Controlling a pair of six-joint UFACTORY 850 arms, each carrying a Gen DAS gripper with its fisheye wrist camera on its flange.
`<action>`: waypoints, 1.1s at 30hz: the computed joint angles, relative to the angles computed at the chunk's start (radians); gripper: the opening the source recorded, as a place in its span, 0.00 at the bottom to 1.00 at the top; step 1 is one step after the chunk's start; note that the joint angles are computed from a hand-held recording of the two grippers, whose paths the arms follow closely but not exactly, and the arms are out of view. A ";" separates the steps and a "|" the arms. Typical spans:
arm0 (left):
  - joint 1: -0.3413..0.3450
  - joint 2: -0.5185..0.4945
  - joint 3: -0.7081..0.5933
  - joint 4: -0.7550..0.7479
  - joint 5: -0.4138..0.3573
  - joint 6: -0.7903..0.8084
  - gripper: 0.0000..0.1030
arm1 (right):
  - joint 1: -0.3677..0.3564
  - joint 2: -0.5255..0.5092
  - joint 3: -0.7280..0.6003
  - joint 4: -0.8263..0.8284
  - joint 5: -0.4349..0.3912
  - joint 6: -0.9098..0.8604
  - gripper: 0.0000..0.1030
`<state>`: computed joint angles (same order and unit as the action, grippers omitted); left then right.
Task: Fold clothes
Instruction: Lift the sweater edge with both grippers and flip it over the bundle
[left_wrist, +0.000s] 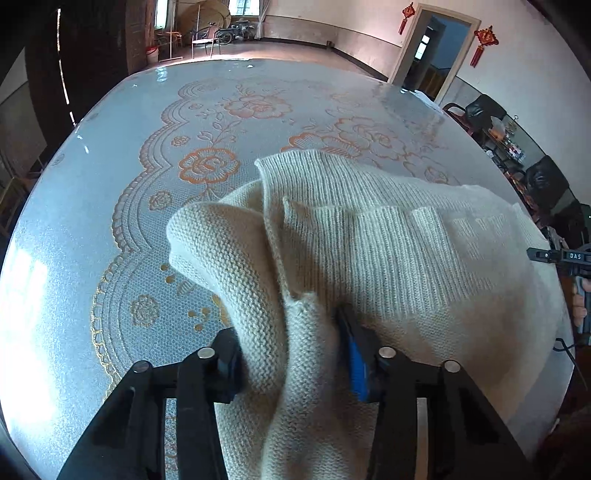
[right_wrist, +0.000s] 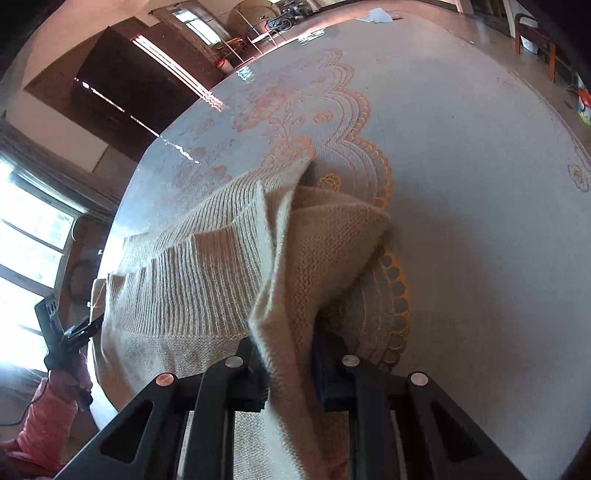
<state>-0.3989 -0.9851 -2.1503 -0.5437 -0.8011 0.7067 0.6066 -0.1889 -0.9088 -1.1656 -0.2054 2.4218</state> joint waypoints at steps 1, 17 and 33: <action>-0.002 0.006 0.012 -0.009 0.013 -0.001 0.38 | 0.004 0.003 0.008 -0.069 -0.006 0.084 0.16; -0.046 0.215 0.273 0.097 0.286 -0.079 0.20 | 0.054 -0.045 -0.135 0.047 -0.165 -0.049 0.14; 0.029 0.484 0.619 0.313 0.492 -0.410 0.20 | 0.039 -0.375 -0.680 0.464 -0.145 -0.839 0.14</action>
<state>-0.3699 -0.5009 -1.5309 -0.2306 -0.3092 0.2964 0.6452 -0.5642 -1.5886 -0.7017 -0.3507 1.5827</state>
